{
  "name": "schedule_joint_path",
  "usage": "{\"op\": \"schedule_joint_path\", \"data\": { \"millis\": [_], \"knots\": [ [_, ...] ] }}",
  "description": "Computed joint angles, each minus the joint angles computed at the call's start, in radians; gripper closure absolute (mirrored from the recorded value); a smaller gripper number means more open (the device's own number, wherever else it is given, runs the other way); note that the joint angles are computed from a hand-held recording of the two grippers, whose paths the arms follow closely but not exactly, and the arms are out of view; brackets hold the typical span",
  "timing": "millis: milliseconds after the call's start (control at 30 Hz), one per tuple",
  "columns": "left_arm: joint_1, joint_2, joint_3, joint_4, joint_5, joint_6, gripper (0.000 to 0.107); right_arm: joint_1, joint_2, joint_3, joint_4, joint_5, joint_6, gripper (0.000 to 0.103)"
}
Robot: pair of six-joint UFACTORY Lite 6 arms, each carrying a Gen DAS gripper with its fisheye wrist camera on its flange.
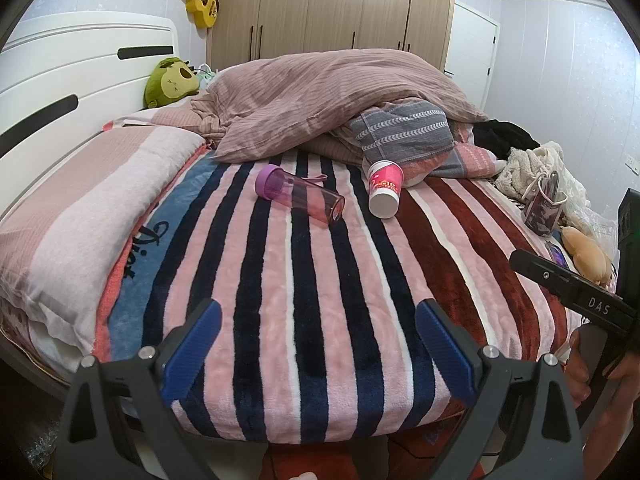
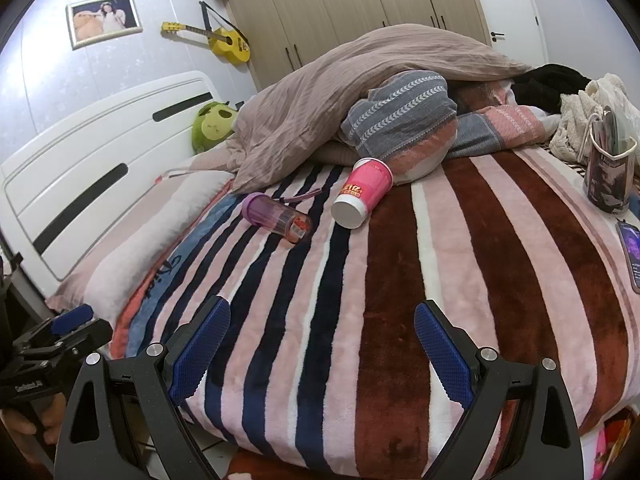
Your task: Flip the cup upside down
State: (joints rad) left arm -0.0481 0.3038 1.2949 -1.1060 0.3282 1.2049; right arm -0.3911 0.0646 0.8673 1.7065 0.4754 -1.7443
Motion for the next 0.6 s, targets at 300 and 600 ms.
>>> {"op": "schedule_joint_path", "data": {
  "millis": [300, 600],
  "knots": [
    [-0.001, 0.001, 0.004, 0.01, 0.0, -0.012, 0.01, 0.001, -0.005, -0.003, -0.006, -0.001, 0.007, 0.01],
    [0.005, 0.025, 0.021, -0.02, 0.002, 0.022, 0.01, 0.001, 0.004, 0.003, -0.011, 0.002, 0.012, 0.01]
  ]
}}
